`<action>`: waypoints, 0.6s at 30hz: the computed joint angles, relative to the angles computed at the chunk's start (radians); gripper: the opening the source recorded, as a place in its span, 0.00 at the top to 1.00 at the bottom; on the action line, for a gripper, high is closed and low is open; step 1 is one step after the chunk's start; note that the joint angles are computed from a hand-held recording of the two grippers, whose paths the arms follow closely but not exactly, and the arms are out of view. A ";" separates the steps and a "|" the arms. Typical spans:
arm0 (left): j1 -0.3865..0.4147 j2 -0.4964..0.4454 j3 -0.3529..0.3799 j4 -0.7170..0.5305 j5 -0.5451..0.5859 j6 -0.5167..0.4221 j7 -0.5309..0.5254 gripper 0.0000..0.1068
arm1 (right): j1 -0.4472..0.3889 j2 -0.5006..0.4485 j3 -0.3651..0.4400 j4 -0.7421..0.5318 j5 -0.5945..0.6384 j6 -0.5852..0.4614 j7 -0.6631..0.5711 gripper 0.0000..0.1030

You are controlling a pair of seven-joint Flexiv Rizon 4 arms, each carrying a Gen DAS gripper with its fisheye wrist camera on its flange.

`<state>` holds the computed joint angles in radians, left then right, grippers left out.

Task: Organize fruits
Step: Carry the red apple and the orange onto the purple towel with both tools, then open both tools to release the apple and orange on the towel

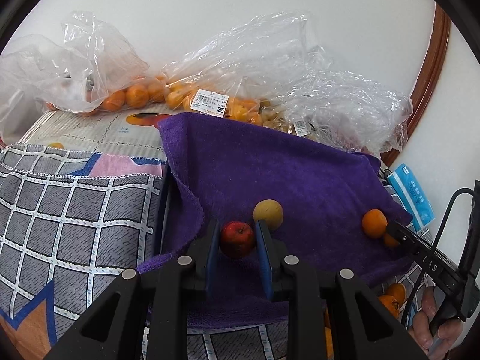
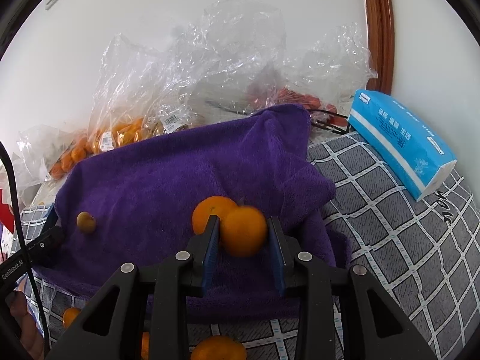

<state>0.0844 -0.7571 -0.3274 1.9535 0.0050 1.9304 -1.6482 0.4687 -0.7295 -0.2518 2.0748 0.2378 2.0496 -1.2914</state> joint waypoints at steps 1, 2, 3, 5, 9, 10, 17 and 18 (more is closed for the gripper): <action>-0.002 0.000 0.001 -0.001 0.000 0.000 0.001 0.78 | 0.002 0.000 -0.001 0.001 0.001 0.003 -0.002 0.68; -0.003 -0.002 0.002 -0.005 0.000 -0.003 0.002 0.78 | 0.005 -0.001 -0.003 0.001 0.003 0.005 -0.004 0.68; -0.002 -0.002 0.002 -0.005 0.000 -0.003 0.003 0.78 | 0.007 -0.001 -0.006 0.001 0.004 0.004 -0.006 0.68; -0.001 -0.004 0.000 -0.006 0.000 -0.002 0.003 0.78 | 0.016 -0.003 -0.013 0.000 0.007 0.002 -0.011 0.68; -0.007 -0.004 0.006 -0.006 -0.002 0.000 0.004 0.78 | 0.023 -0.005 -0.017 0.002 0.015 0.019 -0.022 0.68; -0.006 -0.004 0.006 -0.006 -0.001 0.001 0.004 0.78 | 0.024 -0.005 -0.016 0.005 0.018 0.026 -0.027 0.68; 0.007 -0.005 -0.009 0.000 0.021 0.022 0.007 0.69 | 0.039 -0.006 -0.017 0.006 0.049 0.052 -0.056 0.55; 0.005 -0.004 -0.007 0.002 0.023 0.026 0.006 0.68 | 0.044 -0.008 -0.020 0.005 0.056 0.056 -0.060 0.53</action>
